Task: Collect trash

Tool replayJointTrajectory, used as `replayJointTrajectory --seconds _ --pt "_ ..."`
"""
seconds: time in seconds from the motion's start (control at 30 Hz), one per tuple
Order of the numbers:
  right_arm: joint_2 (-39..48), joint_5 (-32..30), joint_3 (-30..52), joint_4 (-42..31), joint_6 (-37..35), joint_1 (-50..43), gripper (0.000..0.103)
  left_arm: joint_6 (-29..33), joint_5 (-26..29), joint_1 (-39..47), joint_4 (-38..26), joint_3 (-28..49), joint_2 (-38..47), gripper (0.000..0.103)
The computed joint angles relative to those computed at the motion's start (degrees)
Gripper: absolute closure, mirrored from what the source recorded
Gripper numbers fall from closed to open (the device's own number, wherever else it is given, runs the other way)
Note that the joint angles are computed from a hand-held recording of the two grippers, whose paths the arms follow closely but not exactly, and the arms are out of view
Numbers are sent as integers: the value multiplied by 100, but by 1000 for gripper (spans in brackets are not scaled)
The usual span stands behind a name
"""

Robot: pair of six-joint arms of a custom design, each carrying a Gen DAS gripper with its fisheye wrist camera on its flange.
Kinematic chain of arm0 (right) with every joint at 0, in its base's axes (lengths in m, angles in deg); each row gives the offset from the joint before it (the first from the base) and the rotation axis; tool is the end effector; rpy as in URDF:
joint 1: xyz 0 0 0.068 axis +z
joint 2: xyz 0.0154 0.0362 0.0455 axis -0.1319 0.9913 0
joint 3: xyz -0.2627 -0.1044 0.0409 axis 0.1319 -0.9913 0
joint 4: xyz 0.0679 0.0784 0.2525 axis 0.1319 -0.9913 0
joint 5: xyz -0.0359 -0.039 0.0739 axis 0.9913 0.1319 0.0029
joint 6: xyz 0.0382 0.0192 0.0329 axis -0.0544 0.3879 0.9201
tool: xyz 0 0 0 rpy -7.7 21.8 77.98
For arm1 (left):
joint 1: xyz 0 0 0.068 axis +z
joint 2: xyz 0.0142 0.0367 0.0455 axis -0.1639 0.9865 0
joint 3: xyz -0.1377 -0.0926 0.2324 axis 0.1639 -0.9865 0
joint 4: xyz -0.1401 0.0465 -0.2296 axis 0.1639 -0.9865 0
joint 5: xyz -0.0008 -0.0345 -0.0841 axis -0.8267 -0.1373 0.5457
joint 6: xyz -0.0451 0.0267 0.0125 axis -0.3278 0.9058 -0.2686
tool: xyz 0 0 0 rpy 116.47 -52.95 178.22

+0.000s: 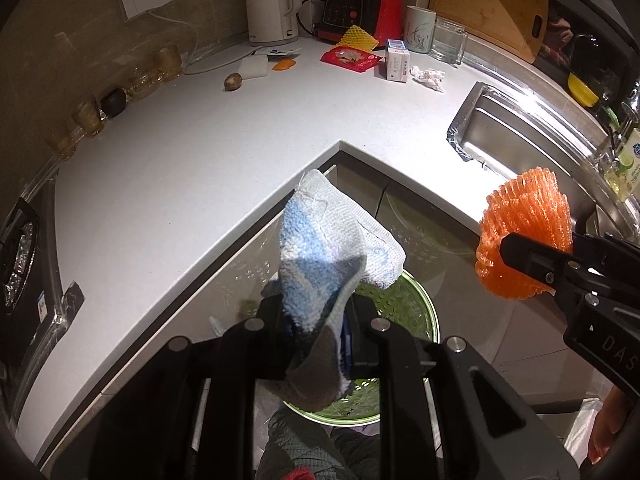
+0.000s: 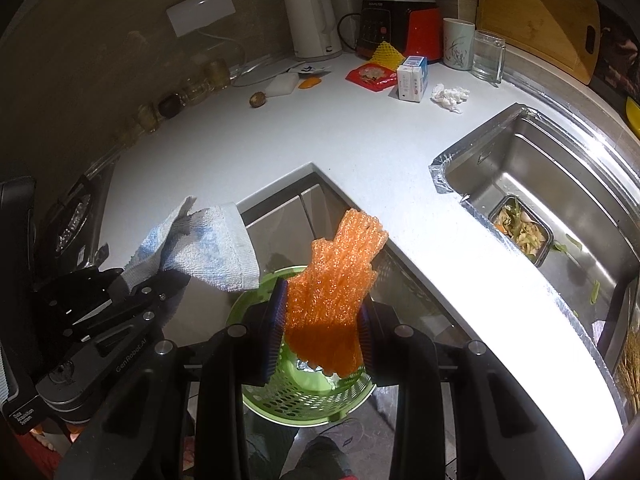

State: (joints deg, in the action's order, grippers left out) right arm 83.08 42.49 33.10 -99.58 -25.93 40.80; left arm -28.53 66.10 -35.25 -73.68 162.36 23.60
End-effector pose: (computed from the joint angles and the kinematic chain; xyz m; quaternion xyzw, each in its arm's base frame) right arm 0.2253 0.2355 0.4009 0.0247 0.9514 0.0802 0.2963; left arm 0.2555 -0.1200 0.3807 0.1439 0.9495 -0.0361 0.2765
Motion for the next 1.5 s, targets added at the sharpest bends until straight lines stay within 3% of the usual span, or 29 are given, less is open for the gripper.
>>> replayJointTrajectory --seconds 0.07,0.3,0.5,0.77,1.0,1.07,1.13,1.17,1.5 --pt "-3 -32 -32 7 -20 -7 69 -45 56 5 -42 -63 20 80" --pt "-60 -93 -124 63 -51 -50 68 -163 -104 -23 -34 -268 -52 37" --pt "-94 -106 -147 100 -53 -75 67 -147 -233 -58 -99 -111 -69 22" --pt "-106 -227 -227 214 -101 -117 66 -201 -291 42 -232 81 -8 14" --pt "56 -415 -245 366 -285 -81 65 -226 -388 138 -251 93 -12 14" --pt "114 -482 -240 369 -323 -86 61 -225 -370 211 -260 100 -6 14" --pt "176 -516 -212 353 -312 -87 44 -214 -365 280 -257 80 -26 14" --pt "188 -508 -207 353 -311 -91 41 -208 -359 320 -256 70 -34 14" --pt "241 -457 -110 332 -266 -145 35 -208 -322 486 -253 44 -21 14"
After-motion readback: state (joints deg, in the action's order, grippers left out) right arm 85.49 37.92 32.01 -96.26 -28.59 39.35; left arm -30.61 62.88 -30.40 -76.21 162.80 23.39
